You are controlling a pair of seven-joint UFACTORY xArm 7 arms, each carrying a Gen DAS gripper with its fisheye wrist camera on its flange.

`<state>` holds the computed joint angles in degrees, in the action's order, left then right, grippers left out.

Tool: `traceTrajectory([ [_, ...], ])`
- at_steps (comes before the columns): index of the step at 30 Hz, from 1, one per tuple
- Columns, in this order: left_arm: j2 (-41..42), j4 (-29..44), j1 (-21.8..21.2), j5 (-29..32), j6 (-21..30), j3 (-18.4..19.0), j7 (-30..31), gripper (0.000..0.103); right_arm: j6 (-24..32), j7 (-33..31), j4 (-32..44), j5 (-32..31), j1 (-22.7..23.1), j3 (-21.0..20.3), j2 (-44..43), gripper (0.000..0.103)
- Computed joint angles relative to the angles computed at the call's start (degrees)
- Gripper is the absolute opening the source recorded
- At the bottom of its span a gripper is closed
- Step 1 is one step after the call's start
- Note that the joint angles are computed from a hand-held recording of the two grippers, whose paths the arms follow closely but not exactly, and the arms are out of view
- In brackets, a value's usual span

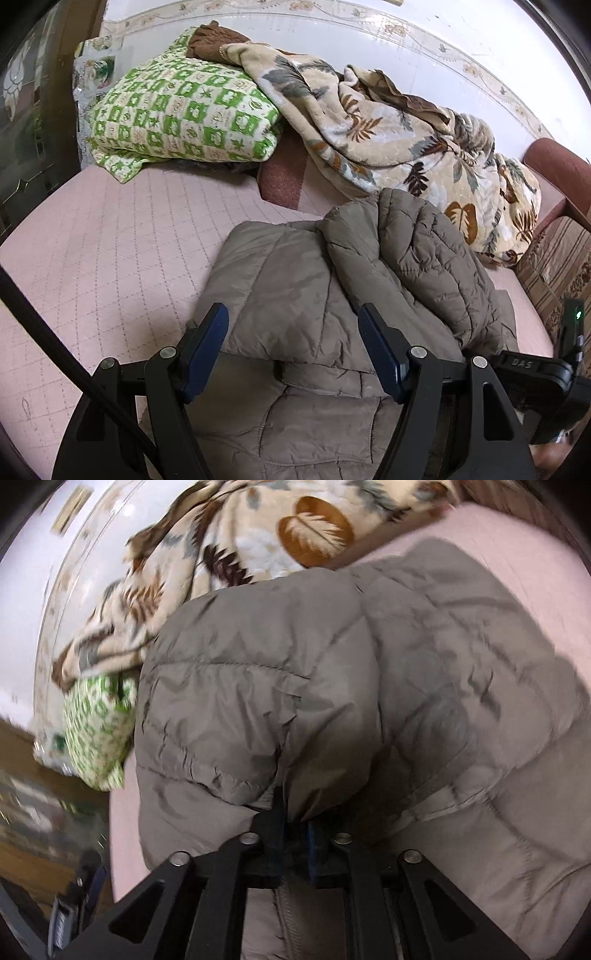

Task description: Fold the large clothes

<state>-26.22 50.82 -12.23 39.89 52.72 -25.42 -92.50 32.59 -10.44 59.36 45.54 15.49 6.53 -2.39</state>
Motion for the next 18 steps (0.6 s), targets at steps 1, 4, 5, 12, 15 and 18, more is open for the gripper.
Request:
traceTrajectory([
  [1,0.2,0.11,0.0,0.08,0.04,-0.08,0.02,0.072,1.11,-0.52,-0.09,-0.74,-0.22,-0.22,-0.57,0.027],
  [4,0.38,0.39,0.0,0.7,0.43,-0.4,-0.17,0.072,4.8,0.2,-0.55,-4.05,-0.98,-1.08,-3.55,0.032],
  [5,0.38,0.45,0.01,0.91,0.61,-0.54,-0.47,0.072,5.36,-0.18,-1.03,-4.8,-1.04,-1.35,-5.02,0.032],
  [12,1.54,1.41,-0.42,2.13,1.51,-0.83,-1.13,0.072,-1.86,-6.46,2.99,-4.43,1.83,-0.31,-5.16,0.032],
  [15,2.17,1.96,-0.93,2.7,2.31,-0.71,-0.66,0.072,-6.26,-4.59,8.32,-9.51,3.88,1.16,1.09,0.032],
  [18,2.21,1.89,-1.3,2.79,2.38,-0.2,-0.94,0.072,-8.83,1.64,11.85,-22.12,4.67,3.02,6.87,0.032],
])
